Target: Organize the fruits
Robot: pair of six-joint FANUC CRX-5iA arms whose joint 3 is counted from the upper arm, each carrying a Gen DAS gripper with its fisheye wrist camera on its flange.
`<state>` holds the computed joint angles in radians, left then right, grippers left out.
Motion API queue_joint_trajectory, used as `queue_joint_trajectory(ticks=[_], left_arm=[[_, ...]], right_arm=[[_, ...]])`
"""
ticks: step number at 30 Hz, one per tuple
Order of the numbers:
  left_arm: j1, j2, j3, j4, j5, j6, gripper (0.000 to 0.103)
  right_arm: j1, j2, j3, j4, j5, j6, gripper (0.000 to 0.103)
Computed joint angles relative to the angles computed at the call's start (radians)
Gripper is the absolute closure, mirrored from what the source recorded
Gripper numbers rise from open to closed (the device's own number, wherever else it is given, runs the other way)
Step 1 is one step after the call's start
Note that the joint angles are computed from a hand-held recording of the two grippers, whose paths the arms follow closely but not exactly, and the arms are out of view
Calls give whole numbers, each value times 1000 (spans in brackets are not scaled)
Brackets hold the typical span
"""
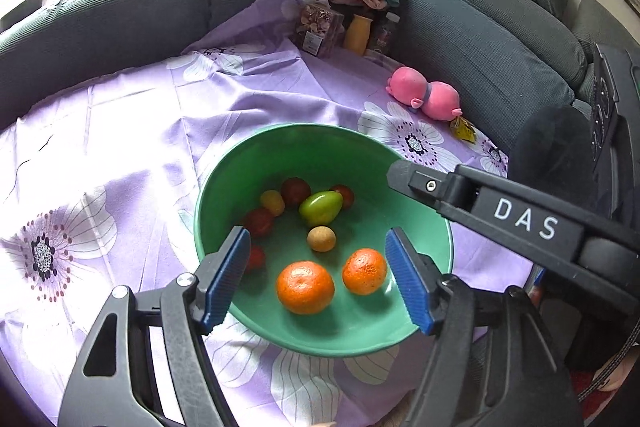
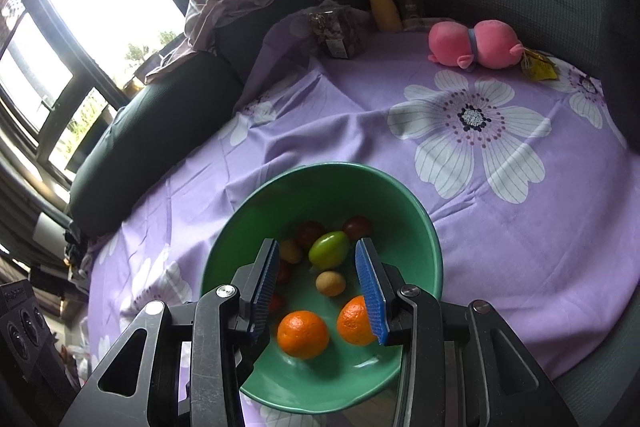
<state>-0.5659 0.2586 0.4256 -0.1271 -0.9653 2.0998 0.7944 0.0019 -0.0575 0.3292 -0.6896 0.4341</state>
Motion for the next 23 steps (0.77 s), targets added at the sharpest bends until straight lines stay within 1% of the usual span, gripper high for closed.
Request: queue_joint_trajectory(ticks=[9,14,23], left_arm=[[5,-4,-8,13,-6,-2,33],[8,-2,-9,19,-9,3,33],[17,-28,-46,27,17,10,33]], right_arm=[[11,6,0,49,-34,-48,62],[21,18,10,85,-73,-70,62],[22,18,10,84,-71,-67,62]])
